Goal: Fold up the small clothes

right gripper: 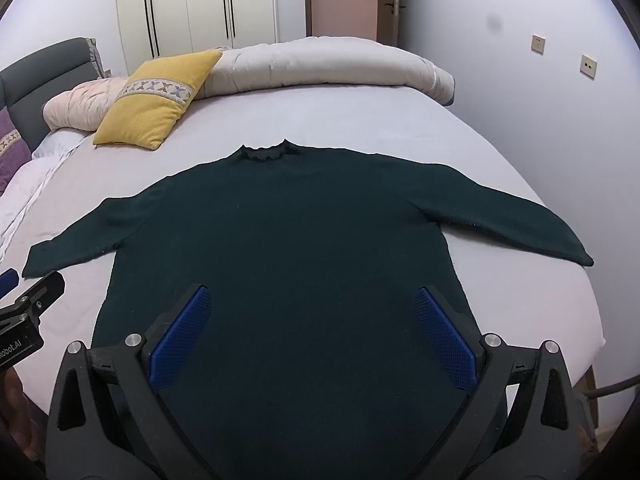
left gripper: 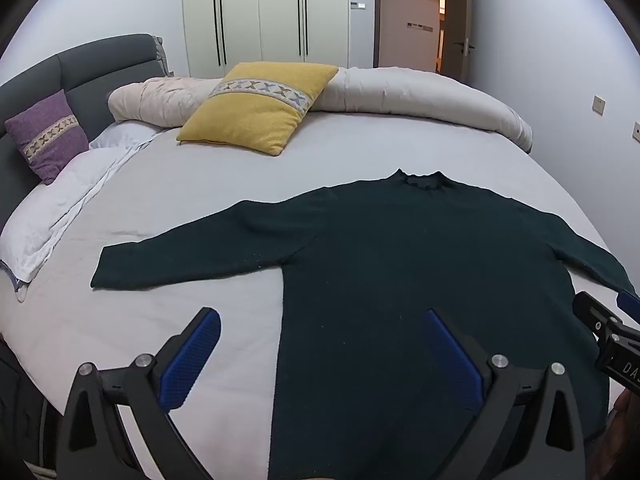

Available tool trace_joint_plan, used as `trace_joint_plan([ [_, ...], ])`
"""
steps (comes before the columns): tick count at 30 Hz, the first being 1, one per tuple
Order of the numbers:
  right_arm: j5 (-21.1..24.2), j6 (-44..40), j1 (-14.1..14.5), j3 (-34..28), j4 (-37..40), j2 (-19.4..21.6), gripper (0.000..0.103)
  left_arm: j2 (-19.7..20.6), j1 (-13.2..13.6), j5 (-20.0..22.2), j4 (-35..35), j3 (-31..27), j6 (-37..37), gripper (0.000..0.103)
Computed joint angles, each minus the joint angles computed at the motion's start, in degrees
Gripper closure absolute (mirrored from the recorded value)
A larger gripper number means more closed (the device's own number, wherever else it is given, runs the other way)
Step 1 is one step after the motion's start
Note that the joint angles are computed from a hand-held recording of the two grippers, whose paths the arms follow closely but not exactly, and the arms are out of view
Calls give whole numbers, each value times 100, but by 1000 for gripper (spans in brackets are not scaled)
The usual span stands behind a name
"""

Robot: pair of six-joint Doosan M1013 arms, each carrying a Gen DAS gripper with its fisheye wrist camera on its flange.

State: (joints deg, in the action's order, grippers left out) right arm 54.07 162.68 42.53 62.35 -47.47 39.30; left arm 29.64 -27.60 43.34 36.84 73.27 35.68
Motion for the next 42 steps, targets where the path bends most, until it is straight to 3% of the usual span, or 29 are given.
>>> trace_joint_plan([
  [42,240,-98,44,-100,-70,74,0,46,-65,80,169,27,-124,0],
])
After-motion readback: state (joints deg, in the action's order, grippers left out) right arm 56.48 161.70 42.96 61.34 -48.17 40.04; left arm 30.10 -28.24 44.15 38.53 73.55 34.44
